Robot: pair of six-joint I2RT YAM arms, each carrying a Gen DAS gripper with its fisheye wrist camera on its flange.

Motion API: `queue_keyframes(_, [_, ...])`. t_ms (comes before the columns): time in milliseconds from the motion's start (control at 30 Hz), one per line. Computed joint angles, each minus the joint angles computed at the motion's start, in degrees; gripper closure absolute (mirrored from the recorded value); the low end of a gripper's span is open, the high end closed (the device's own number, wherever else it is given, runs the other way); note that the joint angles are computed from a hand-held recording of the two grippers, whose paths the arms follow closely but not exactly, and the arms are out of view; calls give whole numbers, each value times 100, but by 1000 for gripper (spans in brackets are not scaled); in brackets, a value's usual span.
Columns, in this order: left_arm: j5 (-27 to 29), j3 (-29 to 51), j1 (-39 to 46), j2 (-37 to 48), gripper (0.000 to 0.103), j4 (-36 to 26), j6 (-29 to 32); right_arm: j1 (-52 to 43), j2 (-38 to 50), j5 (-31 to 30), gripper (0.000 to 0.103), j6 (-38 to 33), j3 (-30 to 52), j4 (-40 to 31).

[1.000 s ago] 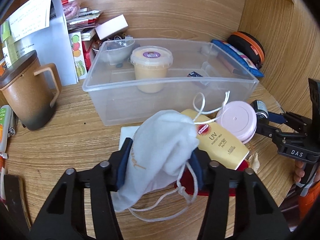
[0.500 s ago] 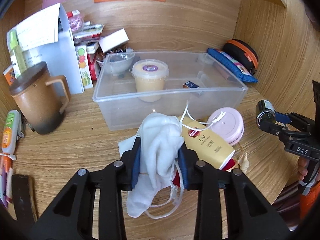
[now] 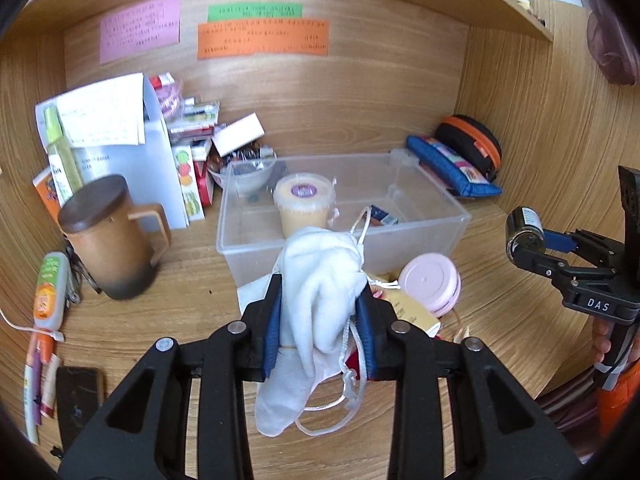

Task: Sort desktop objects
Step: 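Lift and carry the white bag and green bottle over the clear bin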

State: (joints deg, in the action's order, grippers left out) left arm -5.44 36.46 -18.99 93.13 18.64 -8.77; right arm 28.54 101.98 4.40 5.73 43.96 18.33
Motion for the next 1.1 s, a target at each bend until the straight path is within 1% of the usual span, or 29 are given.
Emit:
queue_keyframes(67, [-43, 21, -1, -123, 71, -63, 44, 37, -50, 11, 50, -17, 28, -32])
queue_keyframes(167, [-57, 73, 10, -247, 76, -136, 119, 101, -115, 78, 50, -71, 91, -95])
queue_keyframes(267, [82, 153, 54, -336, 76, -215, 140, 156, -158, 142, 50, -113, 201, -172])
queue_keyframes(400, [24, 288, 25, -361, 77, -276, 194, 214, -167, 212, 50, -184, 371, -253])
queue_keyframes(533, [100, 443, 70, -395, 77, -351, 230, 248, -106, 243, 50, -243, 604, -341])
queue_keyframes(800, [194, 807, 229, -439, 77, -534, 322, 278, 161, 274, 50, -418, 1192, -547])
queue_keyframes(1100, [486, 1391, 594, -82, 77, -701, 356, 252, 643, 236, 50, -584, 2043, -884])
